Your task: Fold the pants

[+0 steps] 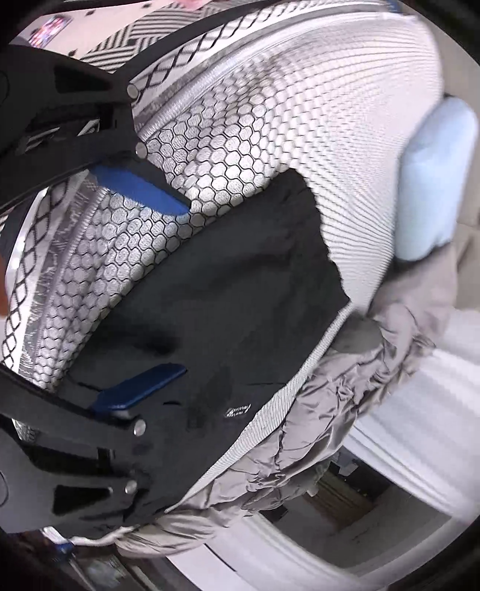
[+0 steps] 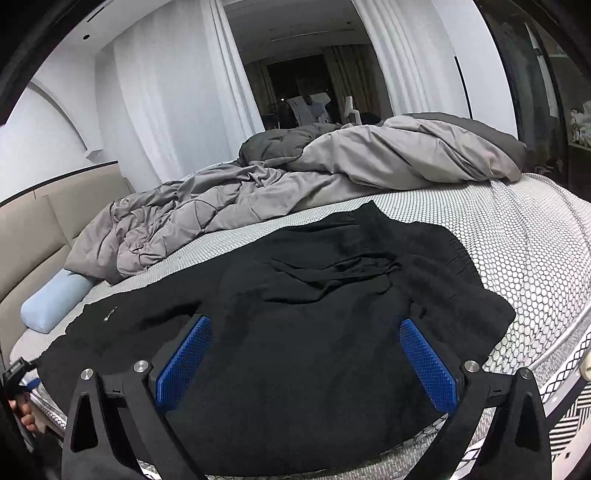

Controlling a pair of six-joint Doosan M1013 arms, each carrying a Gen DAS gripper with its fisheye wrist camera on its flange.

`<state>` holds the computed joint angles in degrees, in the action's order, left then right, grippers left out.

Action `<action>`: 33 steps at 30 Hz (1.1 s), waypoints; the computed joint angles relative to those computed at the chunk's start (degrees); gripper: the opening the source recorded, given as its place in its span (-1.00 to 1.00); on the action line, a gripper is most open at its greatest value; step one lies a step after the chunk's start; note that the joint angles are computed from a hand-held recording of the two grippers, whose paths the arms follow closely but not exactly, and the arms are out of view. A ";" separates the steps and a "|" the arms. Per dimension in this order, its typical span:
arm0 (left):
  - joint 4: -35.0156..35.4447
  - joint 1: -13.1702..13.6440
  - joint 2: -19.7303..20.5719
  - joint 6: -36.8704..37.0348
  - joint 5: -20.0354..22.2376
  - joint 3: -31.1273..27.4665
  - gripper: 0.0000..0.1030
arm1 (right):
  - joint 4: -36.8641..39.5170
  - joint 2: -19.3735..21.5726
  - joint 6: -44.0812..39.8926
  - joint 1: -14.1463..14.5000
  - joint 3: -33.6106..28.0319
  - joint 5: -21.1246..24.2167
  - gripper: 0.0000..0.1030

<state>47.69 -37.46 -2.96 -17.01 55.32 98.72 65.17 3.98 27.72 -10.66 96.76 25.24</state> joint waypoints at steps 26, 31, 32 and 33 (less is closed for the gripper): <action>6.60 0.10 4.75 -1.75 13.08 -5.52 -0.97 | -2.48 5.07 22.35 -11.63 -3.54 16.60 0.41; 6.44 0.32 5.09 -2.19 12.27 -5.73 -0.97 | -12.64 8.70 32.56 -8.64 -8.81 17.54 0.10; 6.29 0.48 4.91 -2.23 11.87 -5.43 -0.97 | -15.75 8.52 33.80 -7.88 -8.89 15.98 -0.01; 6.09 0.60 4.72 -2.26 11.33 -5.14 -0.97 | -17.15 8.29 33.80 -7.47 -8.77 14.44 -0.32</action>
